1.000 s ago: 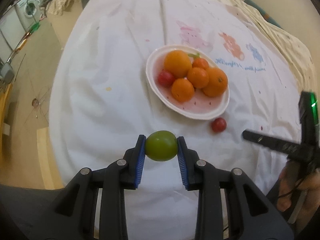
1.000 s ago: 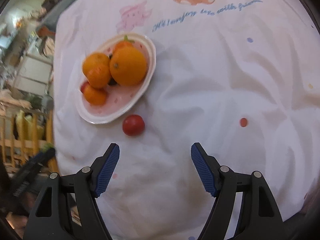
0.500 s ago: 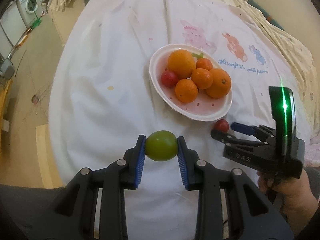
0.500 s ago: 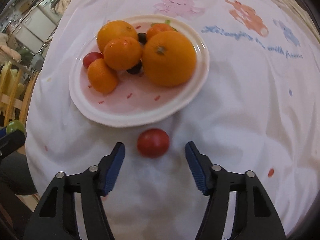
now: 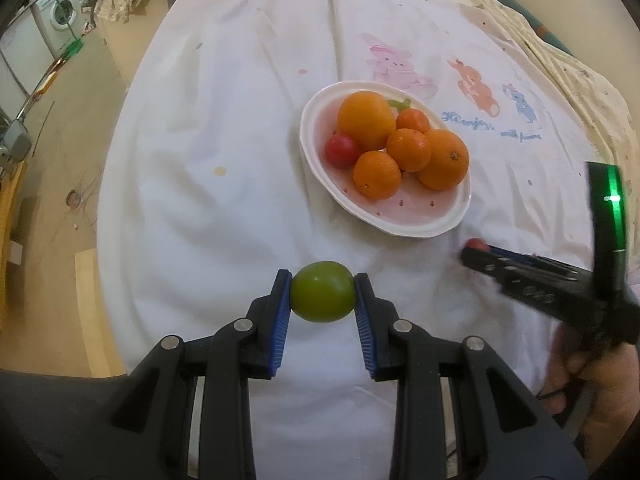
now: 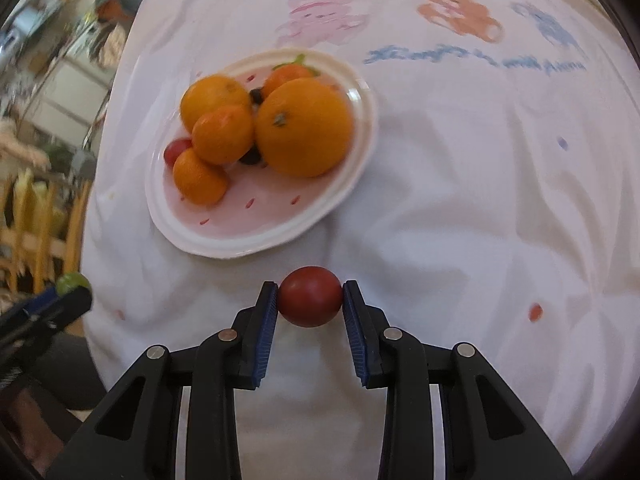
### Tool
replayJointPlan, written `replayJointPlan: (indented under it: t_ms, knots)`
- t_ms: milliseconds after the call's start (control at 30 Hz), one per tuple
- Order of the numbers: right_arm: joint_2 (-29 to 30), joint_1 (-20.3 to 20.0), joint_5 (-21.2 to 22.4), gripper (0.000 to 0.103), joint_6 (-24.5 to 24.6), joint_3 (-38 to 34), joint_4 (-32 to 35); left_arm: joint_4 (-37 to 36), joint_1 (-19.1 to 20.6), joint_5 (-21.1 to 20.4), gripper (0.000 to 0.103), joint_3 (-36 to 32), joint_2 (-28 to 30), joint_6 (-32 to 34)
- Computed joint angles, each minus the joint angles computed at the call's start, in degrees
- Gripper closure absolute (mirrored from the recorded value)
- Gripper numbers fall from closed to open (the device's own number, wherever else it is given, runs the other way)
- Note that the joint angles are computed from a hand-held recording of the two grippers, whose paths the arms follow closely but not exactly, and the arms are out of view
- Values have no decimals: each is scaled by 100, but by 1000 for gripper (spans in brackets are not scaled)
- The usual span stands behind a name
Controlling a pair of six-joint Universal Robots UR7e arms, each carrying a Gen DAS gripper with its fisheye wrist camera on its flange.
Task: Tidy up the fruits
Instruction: 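Grasp the red cherry tomato with the right tool while the left tool holds the grape, then lower the red tomato onto the plate and open the right tool, then carry the green grape to the plate and open the left tool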
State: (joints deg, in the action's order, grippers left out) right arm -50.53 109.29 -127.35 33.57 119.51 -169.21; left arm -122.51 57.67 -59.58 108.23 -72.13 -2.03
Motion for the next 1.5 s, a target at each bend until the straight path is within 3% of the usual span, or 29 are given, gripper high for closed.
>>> replayJointPlan:
  t_ms: [233,367,500,733,1133,1233,1267,1333,1500]
  knots:
    - [-524,195,-583,68,513,539,-597,-90,-26,45,76,56,-29,17]
    - [-474,326,-697,68,200,561,-1483,-85,-29,67,76,57,-20,47]
    - [-361,308,-426,68,-194,436,-1870,-84,-26,90,76,51,-27,4]
    - [107,114,226,68,-599,-174,-1199,-49,12,22,76,6,2,-71]
    - [566,-125,506,67,-814,-616,-864,128,51,-50,76,-87,107,-63]
    - [538,-136,595,61,-789,-563,-1013,138,56,-52,76,-99,121,-69]
    - [522,-129,597,51,-803,-549,-1064,150,57,-53,76,-107,126,-80]
    - [481,-81,488,43,-798,-505,-1178,148,53,-30,76,-104,130,-91]
    - [155,39,223,43,-479,-247,-1167,136,57,28,76,-101,152,-99]
